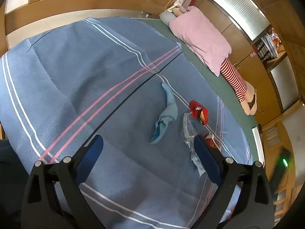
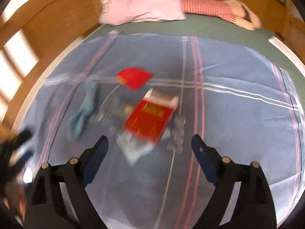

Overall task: Collect trash
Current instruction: 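Grasp the red cigarette box with the right gripper while the left approaches the clear wrapper, then grasp the clear plastic wrapper with the left gripper while the right holds the red box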

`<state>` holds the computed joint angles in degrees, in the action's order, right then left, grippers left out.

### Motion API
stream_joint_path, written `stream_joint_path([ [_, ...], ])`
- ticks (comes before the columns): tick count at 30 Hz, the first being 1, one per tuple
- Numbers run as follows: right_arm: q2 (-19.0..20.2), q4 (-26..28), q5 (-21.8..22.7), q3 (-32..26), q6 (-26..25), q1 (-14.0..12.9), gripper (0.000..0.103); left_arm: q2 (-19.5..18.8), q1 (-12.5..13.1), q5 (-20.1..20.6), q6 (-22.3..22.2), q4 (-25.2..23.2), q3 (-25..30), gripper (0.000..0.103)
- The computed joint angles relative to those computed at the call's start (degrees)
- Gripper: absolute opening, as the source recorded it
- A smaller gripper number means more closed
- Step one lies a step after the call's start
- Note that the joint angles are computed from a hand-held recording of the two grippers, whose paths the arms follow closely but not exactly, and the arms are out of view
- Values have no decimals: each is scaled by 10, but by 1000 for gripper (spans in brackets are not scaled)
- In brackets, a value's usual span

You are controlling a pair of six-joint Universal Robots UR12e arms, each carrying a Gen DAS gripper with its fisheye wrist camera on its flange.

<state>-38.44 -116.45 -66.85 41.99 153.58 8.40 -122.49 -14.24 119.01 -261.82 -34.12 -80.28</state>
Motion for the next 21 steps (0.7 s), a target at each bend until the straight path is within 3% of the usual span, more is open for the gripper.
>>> stream_joint_path([
  [5, 55, 58, -49, -78, 38, 22, 83, 0, 0, 1, -1, 3, -1, 96],
  [6, 64, 87, -40, -92, 32, 22, 67, 0, 0, 4, -3, 6, -3, 96],
  [7, 65, 92, -35, -89, 29, 23, 64, 1, 0, 5, -7, 8, -4, 96],
  [9, 47, 71, -32, -55, -8, 23, 63, 2, 1, 2, -16, 12, -8, 96],
  [10, 40, 85, -20, -46, -36, 21, 62, 2, 2, 0, -22, 14, -9, 96],
  [12, 31, 134, 4, -43, -74, 16, 61, 4, 3, -4, -32, 17, -13, 96],
  [13, 24, 184, 23, -40, -106, 12, 61, 5, 3, -3, -36, 19, -15, 96],
  [16, -3, 246, 30, -11, -178, 5, 61, 7, 5, -5, -53, 15, -18, 97],
  [19, -25, 247, 79, 22, -180, -11, 61, 5, 7, -19, -48, 9, -14, 97],
  [21, -40, 211, 128, 49, -137, -28, 61, 2, 8, -24, -37, 1, -8, 97],
])
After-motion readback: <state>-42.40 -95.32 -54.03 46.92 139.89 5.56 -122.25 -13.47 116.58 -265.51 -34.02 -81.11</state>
